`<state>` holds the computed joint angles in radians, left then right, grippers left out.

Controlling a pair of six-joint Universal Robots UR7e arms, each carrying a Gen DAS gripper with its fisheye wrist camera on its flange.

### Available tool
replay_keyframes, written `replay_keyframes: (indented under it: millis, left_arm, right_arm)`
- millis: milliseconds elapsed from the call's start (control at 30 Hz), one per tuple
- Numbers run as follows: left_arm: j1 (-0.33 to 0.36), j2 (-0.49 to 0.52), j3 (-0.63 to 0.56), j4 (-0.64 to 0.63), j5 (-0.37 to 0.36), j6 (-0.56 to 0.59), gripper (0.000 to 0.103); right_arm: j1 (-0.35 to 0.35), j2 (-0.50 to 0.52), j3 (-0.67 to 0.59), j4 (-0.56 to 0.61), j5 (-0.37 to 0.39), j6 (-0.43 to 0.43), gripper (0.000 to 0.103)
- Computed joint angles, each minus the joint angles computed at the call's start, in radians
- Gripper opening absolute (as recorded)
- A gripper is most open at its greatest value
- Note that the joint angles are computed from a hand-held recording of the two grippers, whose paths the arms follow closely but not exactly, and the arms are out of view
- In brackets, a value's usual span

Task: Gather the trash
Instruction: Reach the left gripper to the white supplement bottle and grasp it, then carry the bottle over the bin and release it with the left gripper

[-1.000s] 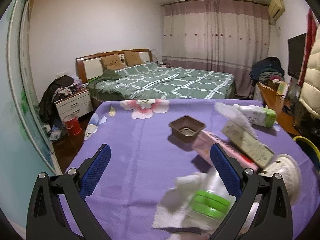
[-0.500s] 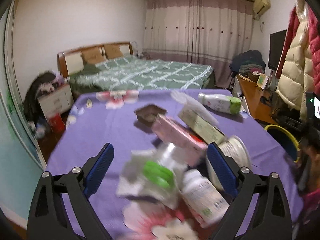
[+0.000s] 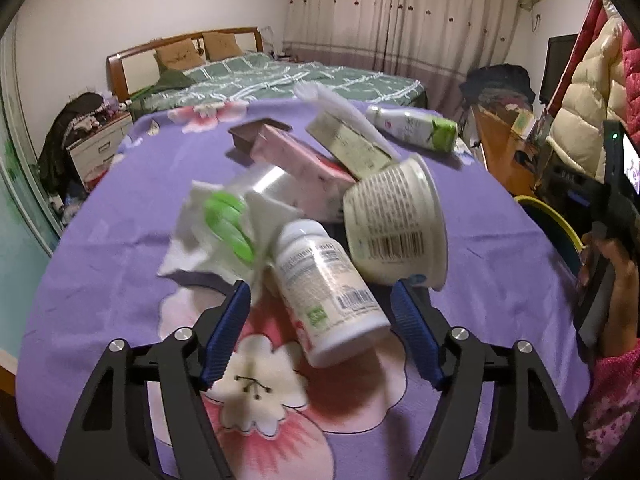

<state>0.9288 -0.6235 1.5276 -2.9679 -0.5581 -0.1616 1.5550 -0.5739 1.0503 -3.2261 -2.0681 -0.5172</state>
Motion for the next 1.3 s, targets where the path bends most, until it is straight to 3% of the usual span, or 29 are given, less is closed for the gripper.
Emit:
replay_keyframes:
  millis: [200, 300, 433, 900, 1100, 1300]
  left_arm:
    - [0.021, 0.023, -0.038, 0.082, -0.002, -0.064, 0.06]
    - [0.026, 0.026, -0.041, 0.076, -0.004, -0.062, 0.059]
    - [0.031, 0.026, -0.041, 0.06, -0.016, -0.041, 0.05]
    - [-0.023, -0.088, 0.107, 0.0, 0.018, -0.009, 0.047]
    - [-0.067, -0.117, 0.134, -0.039, -0.012, 0.057, 0.047]
    - [-0.097, -0.092, 0.075, -0.082, -0.075, 0.156, 0.047]
  right_arm:
    - [-0.005, -0.01, 0.008, 0.017, 0.013, 0.021, 0.06]
    - [-0.006, -0.012, 0.007, 0.024, 0.018, 0.029, 0.06]
    - [-0.005, -0.01, 0.005, 0.026, 0.02, 0.027, 0.06]
    - [-0.005, -0.008, 0.003, 0.024, 0.017, 0.02, 0.06]
    - [-0.007, -0.016, 0.018, 0.0, 0.036, 0.016, 0.06]
    - [-0.016, -0.078, 0.101, -0.02, 0.095, 0.029, 0.06]
